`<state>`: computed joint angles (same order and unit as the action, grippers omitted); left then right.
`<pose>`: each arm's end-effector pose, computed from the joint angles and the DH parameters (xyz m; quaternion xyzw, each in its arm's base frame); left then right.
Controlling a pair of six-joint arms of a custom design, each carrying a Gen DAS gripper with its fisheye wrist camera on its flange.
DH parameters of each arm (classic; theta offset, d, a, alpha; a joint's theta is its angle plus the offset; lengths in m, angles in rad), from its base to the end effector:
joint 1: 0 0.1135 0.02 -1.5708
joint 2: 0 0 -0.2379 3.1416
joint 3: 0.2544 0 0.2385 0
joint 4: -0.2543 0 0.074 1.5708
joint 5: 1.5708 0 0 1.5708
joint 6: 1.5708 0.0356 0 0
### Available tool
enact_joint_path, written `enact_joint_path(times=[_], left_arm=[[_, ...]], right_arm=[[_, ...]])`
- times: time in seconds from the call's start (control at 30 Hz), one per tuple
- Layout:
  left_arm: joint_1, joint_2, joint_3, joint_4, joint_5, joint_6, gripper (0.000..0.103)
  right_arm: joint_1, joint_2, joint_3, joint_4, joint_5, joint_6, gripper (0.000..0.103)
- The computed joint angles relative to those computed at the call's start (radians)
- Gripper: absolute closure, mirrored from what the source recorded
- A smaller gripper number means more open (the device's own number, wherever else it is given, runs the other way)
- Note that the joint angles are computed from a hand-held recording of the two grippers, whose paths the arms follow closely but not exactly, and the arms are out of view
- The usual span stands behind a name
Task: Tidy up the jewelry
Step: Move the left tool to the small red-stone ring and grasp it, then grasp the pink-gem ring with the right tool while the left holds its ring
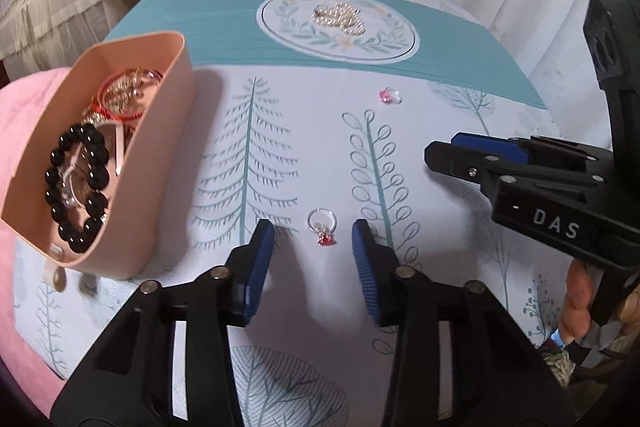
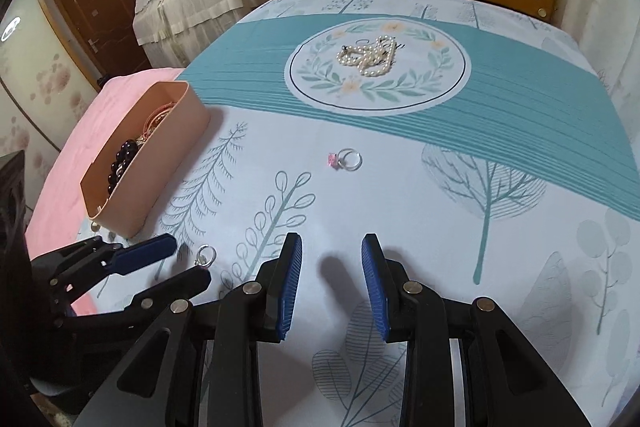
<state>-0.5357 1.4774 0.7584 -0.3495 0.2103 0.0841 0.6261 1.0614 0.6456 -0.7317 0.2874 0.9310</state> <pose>0.2227 -0.1409 0.1481 0.3186 0.9094 -0.1544 0.2182 0.1549 0.0995 0.1843 0.1767 0.9518 0.0464 0.2464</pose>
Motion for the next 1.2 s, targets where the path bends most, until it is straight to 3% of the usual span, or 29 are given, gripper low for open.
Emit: enact_joint_path(times=[0.2, 0.4, 0.5, 0.57, 1.0, 1.2], left_arm=[[-0.024, 0.011, 0.0, 0.023, -0.025, -0.007, 0.08], [-0.04, -0.002, -0.004, 0.012, -0.036, 0.0, 0.084], [-0.038, -0.004, -0.006, 0.014, -0.036, 0.002, 0.095], [-0.034, -0.005, -0.006, 0.013, -0.033, -0.002, 0.097], [-0.009, -0.041, -0.016, 0.061, -0.038, -0.008, 0.097], [0.038, -0.02, 0.016, 0.057, 0.005, 0.002, 0.097]], right_arm=[[-0.014, -0.021, -0.027, 0.023, -0.013, -0.012, 0.072], [-0.027, -0.046, -0.043, 0.028, -0.017, -0.017, 0.072], [-0.023, -0.052, -0.05, 0.034, -0.018, -0.014, 0.072], [-0.023, -0.053, -0.054, 0.042, -0.021, -0.014, 0.072], [-0.077, -0.023, -0.046, 0.114, -0.018, -0.089, 0.072], [-0.158, 0.104, 0.0, 0.207, -0.072, -0.176, 0.072]])
